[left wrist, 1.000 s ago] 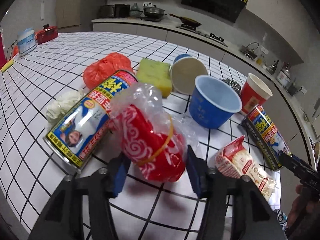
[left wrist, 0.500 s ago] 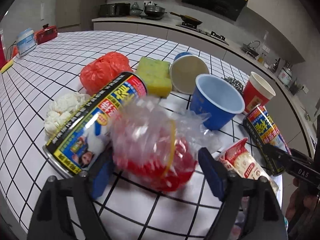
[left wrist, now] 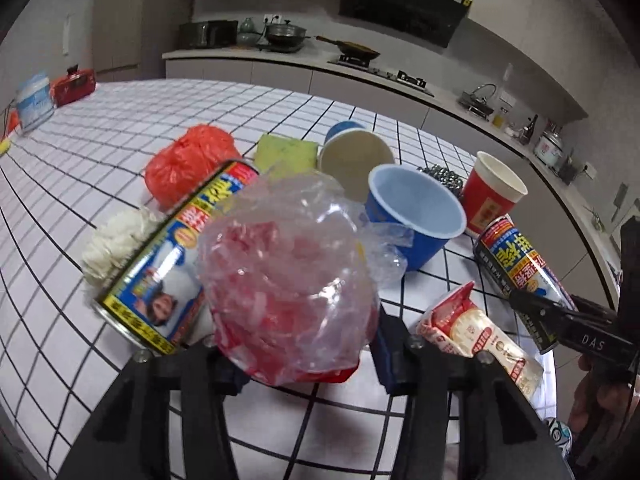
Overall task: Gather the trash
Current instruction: 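Close the left tool on the red plastic bag while the right tool grasps the yellow spray can, then carry the plastic bag and spray can over the black bucket with both tools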
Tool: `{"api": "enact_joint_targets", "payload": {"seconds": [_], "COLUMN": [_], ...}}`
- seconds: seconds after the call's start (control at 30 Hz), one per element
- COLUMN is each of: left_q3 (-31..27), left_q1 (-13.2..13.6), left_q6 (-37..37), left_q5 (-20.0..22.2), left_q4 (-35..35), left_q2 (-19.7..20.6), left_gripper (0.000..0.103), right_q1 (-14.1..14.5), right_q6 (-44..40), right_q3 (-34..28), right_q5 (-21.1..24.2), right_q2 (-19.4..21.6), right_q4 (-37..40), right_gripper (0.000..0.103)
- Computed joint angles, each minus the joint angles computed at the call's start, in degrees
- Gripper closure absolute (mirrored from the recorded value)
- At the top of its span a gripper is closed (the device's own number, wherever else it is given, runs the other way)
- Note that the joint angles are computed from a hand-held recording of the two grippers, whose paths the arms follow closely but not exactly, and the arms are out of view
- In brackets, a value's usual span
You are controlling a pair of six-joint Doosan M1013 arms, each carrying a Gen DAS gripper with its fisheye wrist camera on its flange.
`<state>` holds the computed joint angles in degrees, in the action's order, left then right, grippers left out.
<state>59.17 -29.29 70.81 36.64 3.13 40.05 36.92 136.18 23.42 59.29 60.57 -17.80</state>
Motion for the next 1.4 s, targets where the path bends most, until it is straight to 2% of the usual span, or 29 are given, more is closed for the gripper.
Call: {"api": "enact_joint_targets", "payload": {"seconds": [0.17, 0.9, 1.17, 1.4], "left_q3": [1.6, 3.5, 4.6, 5.5], "left_q1": [-0.1, -1.8, -4.2, -8.2], "left_q6": [-0.1, 6.4, 6.8, 4.2], "left_q5": [-2.3, -4.1, -5.0, -4.9], "left_q4": [1.8, -0.6, 0.3, 3.1], "left_q2": [-1.2, -3.2, -4.4, -5.2], "left_gripper": [0.054, 0.054, 0.054, 0.054], "right_q1": [0.9, 4.0, 4.3, 3.9], "right_q6": [2.8, 15.1, 22.2, 27.4], "right_q3": [2.7, 16.5, 27.9, 41.5], "right_q5": [-0.9, -2.7, -6.3, -10.2], "right_q2": [-1.8, -10.4, -16.9, -24.7], "right_q4": [-2.9, -14.9, -19.3, -22.1], "right_gripper": [0.048, 0.048, 0.048, 0.048]}}
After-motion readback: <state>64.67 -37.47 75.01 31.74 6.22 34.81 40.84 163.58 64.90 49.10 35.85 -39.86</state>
